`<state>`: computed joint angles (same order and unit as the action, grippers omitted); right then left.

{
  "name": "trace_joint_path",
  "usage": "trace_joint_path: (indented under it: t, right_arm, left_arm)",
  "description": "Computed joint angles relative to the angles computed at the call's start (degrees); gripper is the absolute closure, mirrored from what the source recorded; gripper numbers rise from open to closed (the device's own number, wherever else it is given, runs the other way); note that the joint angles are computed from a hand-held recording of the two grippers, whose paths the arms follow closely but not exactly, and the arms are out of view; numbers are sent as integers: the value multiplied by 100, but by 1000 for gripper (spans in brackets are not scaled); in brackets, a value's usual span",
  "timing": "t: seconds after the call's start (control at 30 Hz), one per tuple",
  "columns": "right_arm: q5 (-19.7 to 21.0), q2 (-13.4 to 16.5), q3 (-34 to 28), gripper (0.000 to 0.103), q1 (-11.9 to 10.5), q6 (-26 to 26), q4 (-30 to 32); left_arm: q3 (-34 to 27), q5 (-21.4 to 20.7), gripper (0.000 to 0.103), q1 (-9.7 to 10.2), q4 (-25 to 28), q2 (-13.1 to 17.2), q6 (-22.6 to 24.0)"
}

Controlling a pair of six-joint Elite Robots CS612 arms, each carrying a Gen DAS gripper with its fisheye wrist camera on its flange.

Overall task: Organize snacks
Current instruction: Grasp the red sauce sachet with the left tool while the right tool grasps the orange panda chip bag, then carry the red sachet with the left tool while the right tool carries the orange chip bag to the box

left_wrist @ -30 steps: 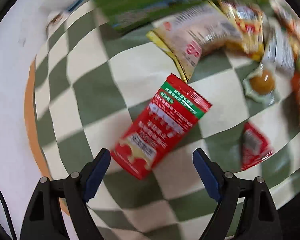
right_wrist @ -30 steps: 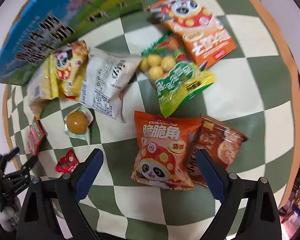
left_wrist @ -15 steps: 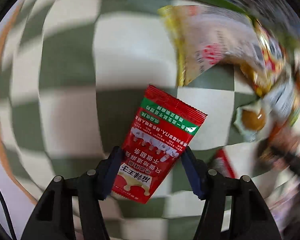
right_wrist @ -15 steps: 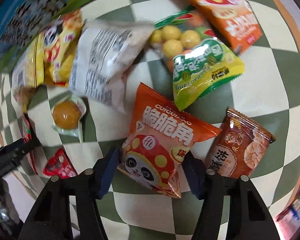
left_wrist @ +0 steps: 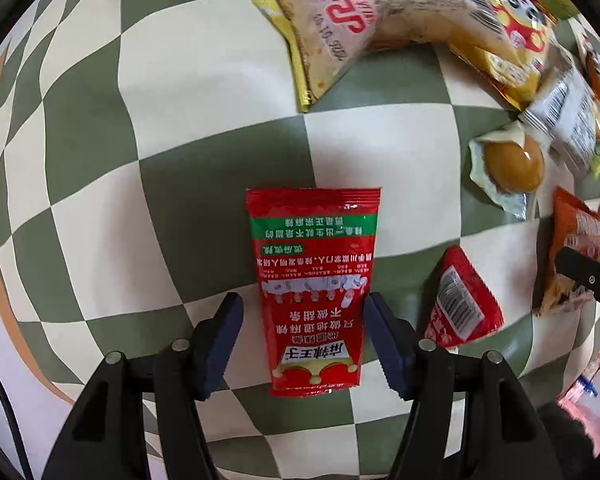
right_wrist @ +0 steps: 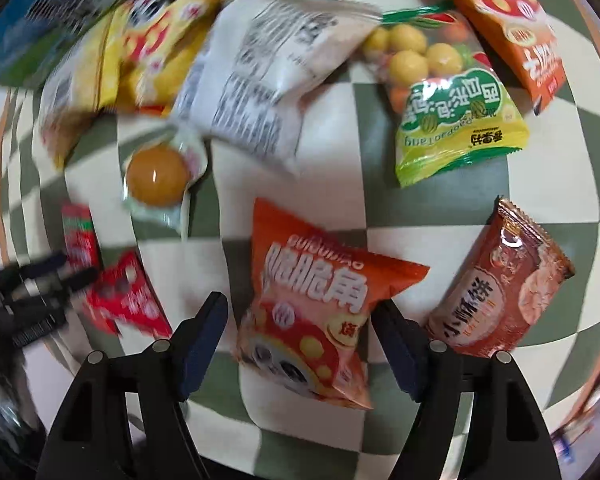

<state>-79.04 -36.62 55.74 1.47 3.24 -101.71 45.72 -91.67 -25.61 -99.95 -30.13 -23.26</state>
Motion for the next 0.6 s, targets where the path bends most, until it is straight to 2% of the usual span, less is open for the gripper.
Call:
trace_joint_path:
  t: [0.03, 0.1, 0.2, 0.23, 0.37, 0.5, 0.53, 0.6]
  right_arm:
    - [11, 11, -4, 28, -17, 60, -38]
    - [-86, 71, -111, 44, -14, 30, -84]
    - [-117, 48, -75, 46, 82, -125, -179]
    - [-144, 49, -90, 46, 97, -215, -152]
    - [-94, 115, -189, 43, 144, -221, 4]
    - [-20, 197, -312, 39, 97, -125, 135]
    - [-27, 97, -70, 38, 101, -135, 12]
    - [-121, 73, 14, 38, 112, -219, 16]
  left_arm:
    - [89, -56, 44, 21, -158, -36, -275]
    - [153, -200, 51, 111, -415, -37, -779]
    - [394, -558, 51, 289, -933, -115, -1552]
    - [438, -633, 51, 311, -1008, -127, -1648]
    - [391, -677, 48, 314, -883, -67, -1370]
    - [305, -403, 48, 212, -701, 12, -1061]
    - [341, -332, 48, 186, -729, 0, -1049]
    - [467, -168, 49, 125, -817, -58, -1061]
